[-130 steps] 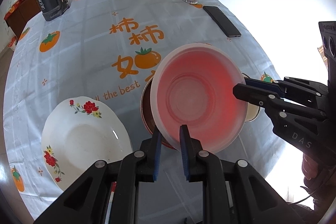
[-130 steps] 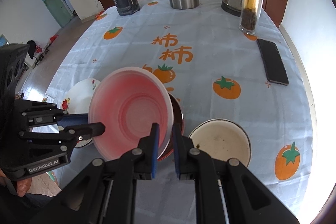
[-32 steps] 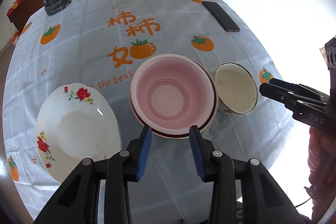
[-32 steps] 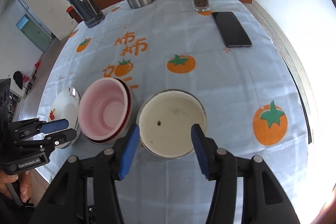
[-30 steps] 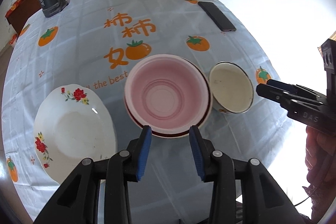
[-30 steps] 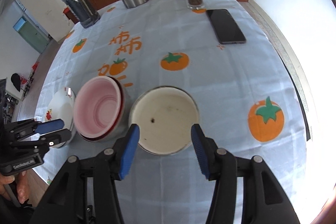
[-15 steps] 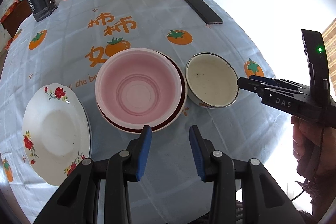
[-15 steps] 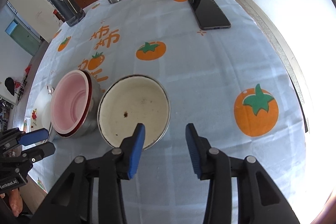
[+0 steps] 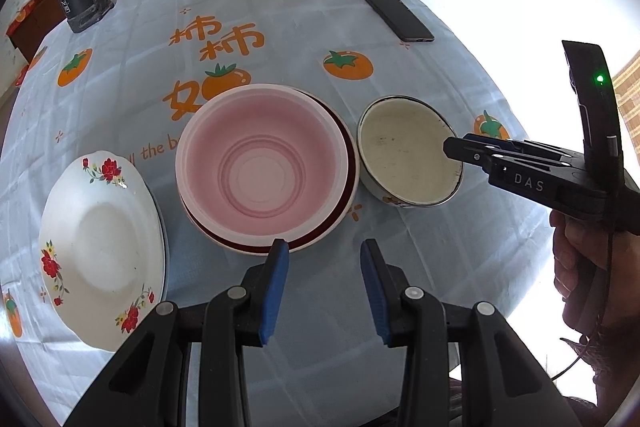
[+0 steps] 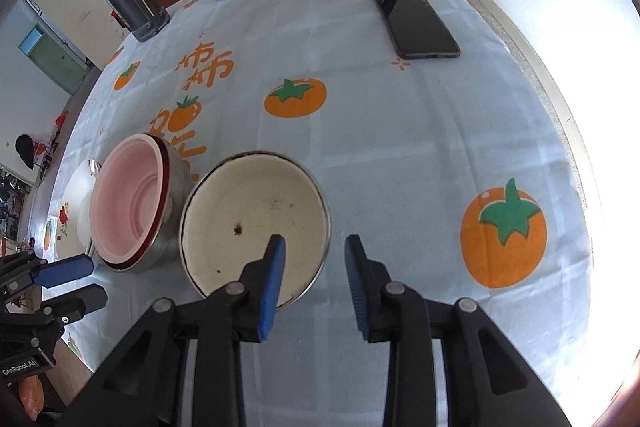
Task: Organize plates and bowls
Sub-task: 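Move both grippers to the rim of the white enamel bowl, then close both grippers on the white enamel bowl rim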
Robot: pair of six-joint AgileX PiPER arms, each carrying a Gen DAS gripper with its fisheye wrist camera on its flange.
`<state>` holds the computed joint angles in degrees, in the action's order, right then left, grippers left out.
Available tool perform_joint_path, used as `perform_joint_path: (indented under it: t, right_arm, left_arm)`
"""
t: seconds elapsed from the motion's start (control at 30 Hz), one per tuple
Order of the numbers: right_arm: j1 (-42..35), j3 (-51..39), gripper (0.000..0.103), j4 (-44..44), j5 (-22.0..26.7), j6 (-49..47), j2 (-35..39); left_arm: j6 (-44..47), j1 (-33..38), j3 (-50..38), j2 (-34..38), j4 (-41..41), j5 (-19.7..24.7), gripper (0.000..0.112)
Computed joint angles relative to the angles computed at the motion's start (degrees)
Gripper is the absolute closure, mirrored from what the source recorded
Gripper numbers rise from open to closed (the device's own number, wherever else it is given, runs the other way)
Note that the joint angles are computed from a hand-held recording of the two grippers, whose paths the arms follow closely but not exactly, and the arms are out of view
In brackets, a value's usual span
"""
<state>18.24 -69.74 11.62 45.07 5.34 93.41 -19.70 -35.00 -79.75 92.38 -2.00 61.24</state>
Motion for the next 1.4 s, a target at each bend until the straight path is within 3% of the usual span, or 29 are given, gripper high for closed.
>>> perform_joint_path:
  t: [0.43, 0.5, 1.4]
  right_arm:
    - [-0.4, -0.2, 0.087, 1.4, -0.7, -2.1, 1.8]
    - [-0.2, 0.0, 0.094, 1.2, -1.0, -2.2, 1.8]
    - [-4.5, 12.0, 0.095, 6.0, 3.8, -10.1, -8.8]
  left_arm:
    - [-0.1, 0.0, -1.1, 0.9, 0.2, 0.1, 0.072]
    - [0.3, -0.1, -1.0, 0.9, -0.1, 0.0, 0.072]
    - [5.9, -6.4, -2.6, 6.7, -7.8, -4.3, 0.072]
